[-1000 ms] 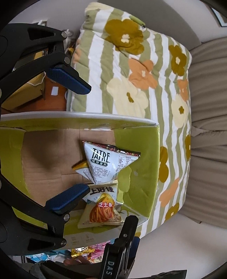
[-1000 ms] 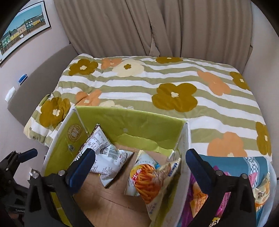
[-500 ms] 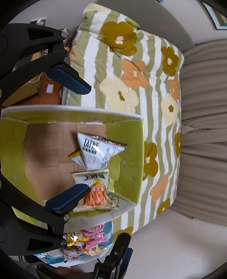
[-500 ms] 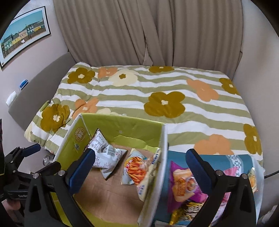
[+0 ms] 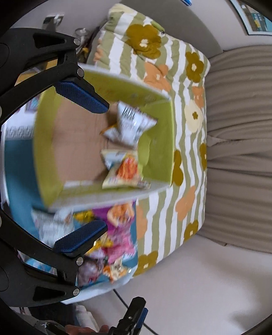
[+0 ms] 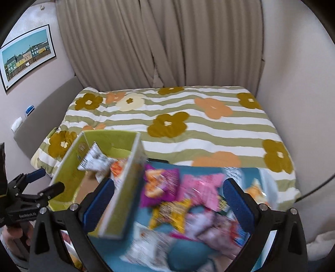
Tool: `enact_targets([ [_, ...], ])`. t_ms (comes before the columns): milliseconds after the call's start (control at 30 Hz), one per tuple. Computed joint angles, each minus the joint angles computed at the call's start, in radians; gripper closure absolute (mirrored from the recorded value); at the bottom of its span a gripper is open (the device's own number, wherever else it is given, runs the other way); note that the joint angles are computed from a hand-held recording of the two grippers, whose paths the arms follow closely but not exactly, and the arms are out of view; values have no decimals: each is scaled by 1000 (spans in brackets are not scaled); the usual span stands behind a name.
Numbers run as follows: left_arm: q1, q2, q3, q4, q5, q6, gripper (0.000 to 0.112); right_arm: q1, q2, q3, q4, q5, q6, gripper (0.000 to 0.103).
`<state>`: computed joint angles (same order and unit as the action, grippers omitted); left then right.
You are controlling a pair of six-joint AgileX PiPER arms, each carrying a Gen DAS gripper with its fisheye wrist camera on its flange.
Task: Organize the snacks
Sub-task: 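Withdraw both tools from the box back toward the snack pile, then grasp the white speckled bag with the left tool while the right tool grasps the clear pink pastry pack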
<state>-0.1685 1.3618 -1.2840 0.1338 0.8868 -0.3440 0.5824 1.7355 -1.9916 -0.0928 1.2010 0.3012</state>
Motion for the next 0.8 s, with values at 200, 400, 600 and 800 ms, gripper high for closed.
enact_targets([
  [200,-314,3,38,218,59,-366,11,-185,-254,343,119,-82,-144,0],
  [400,-533,62,79,350,88,-680,11,-386,-411,583,261,-99,-361,0],
  [600,-634,128,139,419,72,-867,11,-531,-503,784,355,-136,-578,0],
  [800,-638,224,178,452,8,-944,11,-618,-527,951,443,-209,-709,0],
])
